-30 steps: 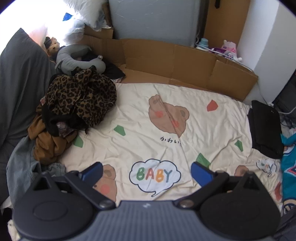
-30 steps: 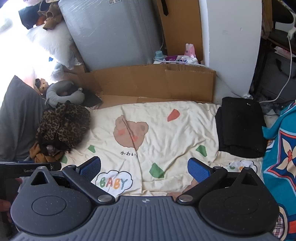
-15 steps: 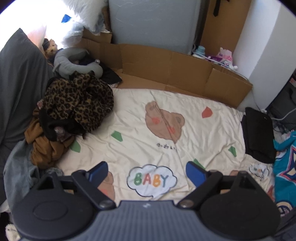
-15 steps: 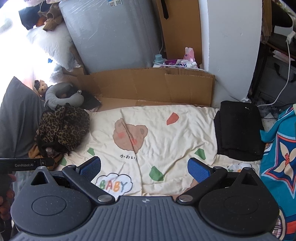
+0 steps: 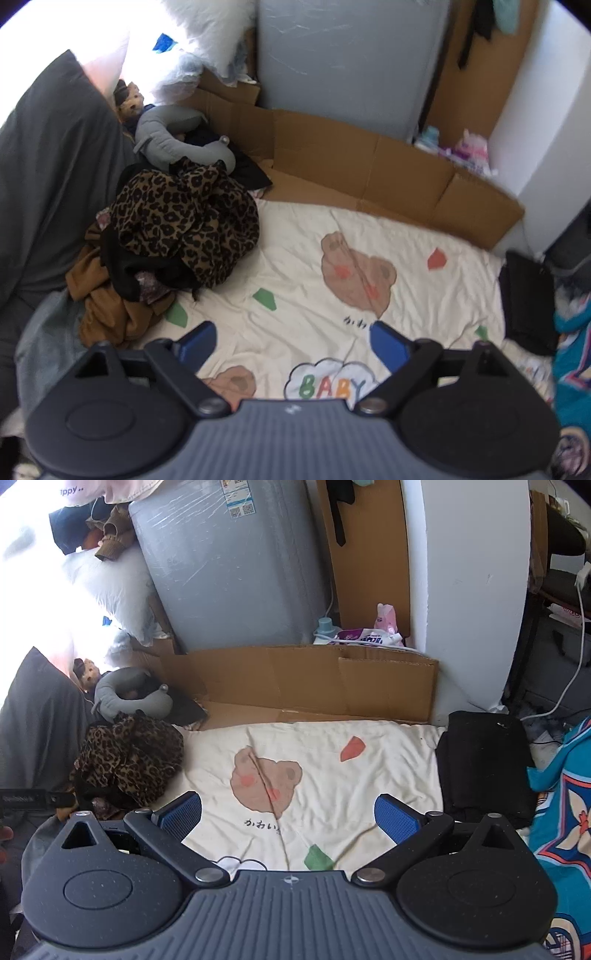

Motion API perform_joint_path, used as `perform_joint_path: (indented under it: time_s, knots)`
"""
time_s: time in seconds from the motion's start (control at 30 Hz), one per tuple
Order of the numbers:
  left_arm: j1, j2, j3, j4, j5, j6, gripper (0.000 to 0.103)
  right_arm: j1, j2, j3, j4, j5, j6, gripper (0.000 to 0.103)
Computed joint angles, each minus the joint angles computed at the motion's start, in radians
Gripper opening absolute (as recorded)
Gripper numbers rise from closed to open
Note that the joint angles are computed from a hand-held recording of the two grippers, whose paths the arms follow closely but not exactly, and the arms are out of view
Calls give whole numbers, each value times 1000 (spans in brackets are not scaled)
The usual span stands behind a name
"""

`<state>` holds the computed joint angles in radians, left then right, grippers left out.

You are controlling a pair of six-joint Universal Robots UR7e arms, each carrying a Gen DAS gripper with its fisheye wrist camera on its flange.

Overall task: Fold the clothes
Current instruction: 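Move the left tool to the leopard-print trousers and close on them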

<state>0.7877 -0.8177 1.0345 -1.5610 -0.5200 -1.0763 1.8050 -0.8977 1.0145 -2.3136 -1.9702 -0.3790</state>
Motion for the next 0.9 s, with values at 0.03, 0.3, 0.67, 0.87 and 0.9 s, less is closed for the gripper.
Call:
perform_joint_path:
  time_s: [0.03,0.3,0.67,0.87,0.9]
  knots:
    - [3,-13,17,-19,10,-2,102,-1,4,-1,-2,2,-1,103]
    - [39,-73,58,-5,75,-5,103,-19,31,11,-54,33,1,103]
    - [126,-111,118,-181,135,157,100,-49,109,-6,-116,58,-22,103]
    - [200,-99,152,-381,137,318,94,-72,162,-20,-146,77,-25,103]
    - [213,-96,158,-423,135,342,92,-79,172,-22,-152,92,-29,103]
